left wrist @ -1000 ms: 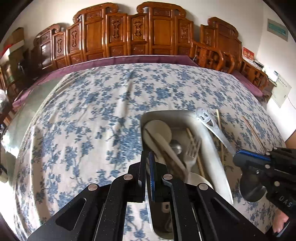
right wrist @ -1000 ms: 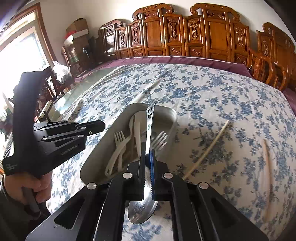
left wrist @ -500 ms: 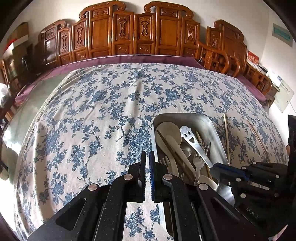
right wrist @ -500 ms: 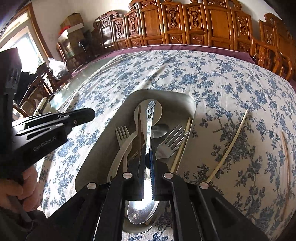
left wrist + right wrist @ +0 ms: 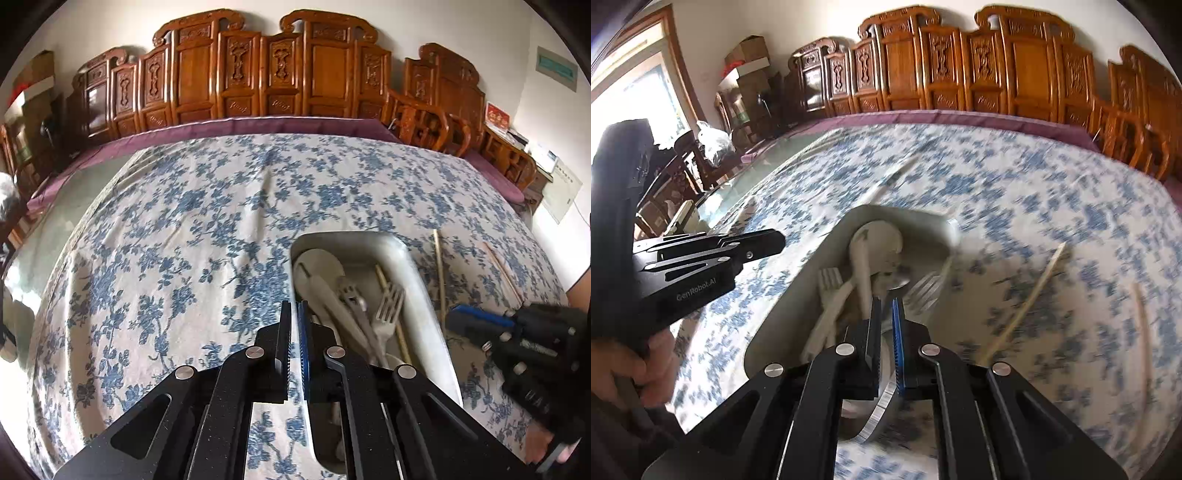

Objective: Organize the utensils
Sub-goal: 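Lower the fork into the tray with the left tool while the right tool lowers the spoon in, then grasp a wooden chopstick with the right tool while the left tool moves toward another chopstick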

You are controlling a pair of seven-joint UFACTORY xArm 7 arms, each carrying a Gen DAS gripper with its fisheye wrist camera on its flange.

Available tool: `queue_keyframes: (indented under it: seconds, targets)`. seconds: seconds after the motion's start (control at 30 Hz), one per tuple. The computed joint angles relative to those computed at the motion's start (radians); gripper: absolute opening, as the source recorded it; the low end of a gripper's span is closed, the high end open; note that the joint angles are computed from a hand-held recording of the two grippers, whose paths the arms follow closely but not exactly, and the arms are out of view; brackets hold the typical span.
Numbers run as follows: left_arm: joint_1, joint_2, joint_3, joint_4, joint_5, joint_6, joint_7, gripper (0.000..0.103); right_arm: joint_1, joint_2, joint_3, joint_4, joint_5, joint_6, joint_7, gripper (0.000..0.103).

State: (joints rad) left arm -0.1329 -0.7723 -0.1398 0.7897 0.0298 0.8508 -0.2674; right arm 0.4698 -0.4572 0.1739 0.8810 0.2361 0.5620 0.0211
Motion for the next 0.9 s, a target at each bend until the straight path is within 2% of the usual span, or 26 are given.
queue_keyframes:
  seconds: [0.13, 0.23, 0.4, 0.43, 0.47, 0.5, 0.6, 0.77, 0.9]
  targets:
    - [-0.013, -0.008, -0.017, 0.002, 0.002, -0.015, -0.001, 0.017, -0.043, -0.092, -0.038, -0.058, -0.044, 0.036, -0.041, 0.009]
    - [-0.024, -0.004, -0.027, 0.012, -0.003, -0.021, -0.007, 0.021, -0.096, -0.157, -0.059, -0.112, -0.091, 0.053, -0.071, 0.009]
    - [-0.036, 0.015, -0.054, 0.030, 0.004, -0.039, -0.027, 0.041, -0.181, -0.212, -0.094, -0.182, -0.148, 0.055, -0.111, 0.013]
    - [-0.037, 0.018, -0.059, 0.030, 0.008, -0.042, -0.031, 0.050, -0.199, -0.217, -0.104, -0.191, -0.156, 0.053, -0.118, 0.013]
    - [-0.038, 0.019, -0.064, 0.031, 0.013, -0.046, -0.036, 0.054, -0.208, -0.218, -0.110, -0.197, -0.158, 0.047, -0.125, 0.014]
    - [-0.042, 0.024, -0.070, 0.034, 0.015, -0.049, -0.039, 0.055, -0.221, -0.218, -0.117, -0.201, -0.159, 0.039, -0.129, 0.016]
    - [-0.056, 0.034, -0.087, 0.041, 0.024, -0.060, -0.047, 0.072, -0.246, -0.217, -0.130, -0.219, -0.156, 0.000, -0.134, 0.037]
    - [-0.081, 0.043, -0.121, 0.042, 0.048, -0.072, -0.060, 0.074, -0.261, -0.201, -0.161, -0.241, -0.130, -0.002, -0.147, 0.038]
    - [-0.108, 0.064, -0.143, 0.058, 0.053, -0.074, -0.073, 0.074, -0.299, -0.186, -0.153, -0.245, -0.147, 0.027, -0.144, 0.038]
